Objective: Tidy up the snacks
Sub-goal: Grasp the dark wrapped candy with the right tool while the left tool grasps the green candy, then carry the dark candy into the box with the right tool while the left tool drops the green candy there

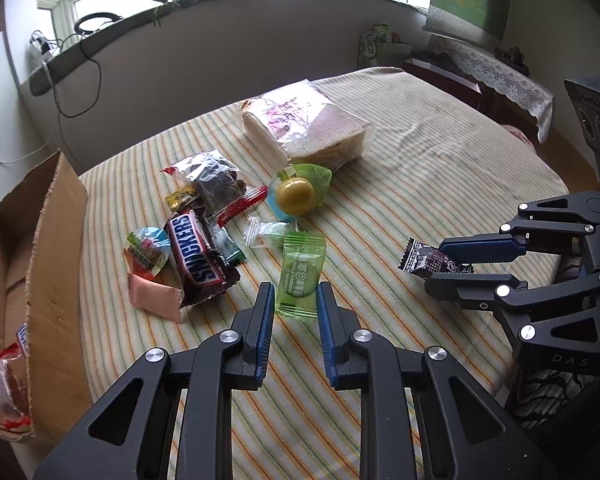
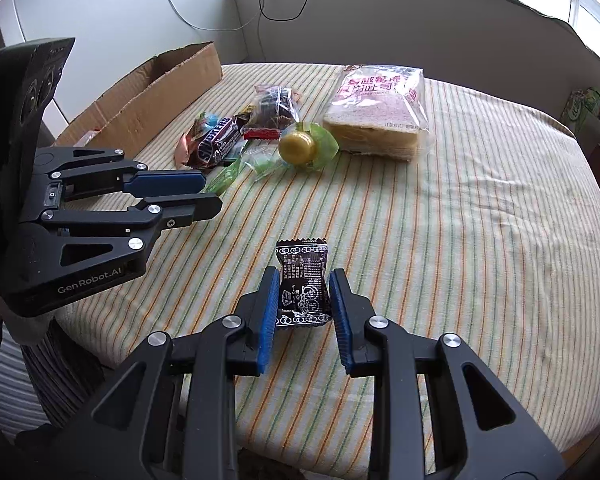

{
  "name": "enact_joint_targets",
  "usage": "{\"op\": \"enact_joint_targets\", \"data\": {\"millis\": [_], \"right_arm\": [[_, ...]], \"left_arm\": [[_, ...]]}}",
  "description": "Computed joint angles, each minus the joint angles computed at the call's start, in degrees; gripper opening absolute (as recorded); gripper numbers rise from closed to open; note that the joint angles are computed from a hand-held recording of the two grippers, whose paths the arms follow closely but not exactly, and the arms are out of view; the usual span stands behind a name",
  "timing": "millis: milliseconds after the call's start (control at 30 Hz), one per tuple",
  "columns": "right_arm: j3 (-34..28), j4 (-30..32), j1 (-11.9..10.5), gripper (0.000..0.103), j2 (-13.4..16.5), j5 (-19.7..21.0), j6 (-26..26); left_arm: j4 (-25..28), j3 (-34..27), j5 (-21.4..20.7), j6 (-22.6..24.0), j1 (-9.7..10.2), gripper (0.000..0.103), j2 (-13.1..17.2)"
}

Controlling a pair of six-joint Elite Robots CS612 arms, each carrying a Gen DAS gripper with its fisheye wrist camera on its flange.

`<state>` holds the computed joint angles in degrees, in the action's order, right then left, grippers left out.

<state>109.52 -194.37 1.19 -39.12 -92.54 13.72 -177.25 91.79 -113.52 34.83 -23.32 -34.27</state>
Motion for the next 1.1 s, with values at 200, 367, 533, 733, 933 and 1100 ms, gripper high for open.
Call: {"op": "enact_joint_targets", "data": {"millis": [200, 367, 533, 733, 933, 1100], "right_arm": [[-0.6, -0.4, 0.3, 0.027, -0.7, -0.8, -0.9], [-1.5, -0.6, 0.7, 0.027, -1.1, -1.1, -2.2], [-3.2, -0.5, 1.2, 0.027, -1.2, -1.4, -3.5], [-6.1, 0.1, 1.9, 0.027, -0.9, -1.4, -5.6], [-10.1, 1.3, 2.7, 0.027, 0.0, -0.6, -7.9], [-14.6, 3.5, 3.1, 0.027, 1.4, 1.3, -9.0]], "left_arm": [[-2.6, 0.2, -2.3, -4.6, 1.18, 0.02, -0.4], [-5.3, -0.1, -3.8, -9.4, 2.32, 0.02, -0.3], [-7.5, -0.7, -4.3, -13.1, 3.68, 0.02, -0.1], [-10.1, -1.2, -4.0, -16.5, 5.1, 0.02, 0.0], [-11.7, -2.1, -3.2, -18.8, 6.3, 0.02, 0.4], [-12.5, -3.2, -1.9, -20.5, 7.24, 0.02, 0.9]]}}
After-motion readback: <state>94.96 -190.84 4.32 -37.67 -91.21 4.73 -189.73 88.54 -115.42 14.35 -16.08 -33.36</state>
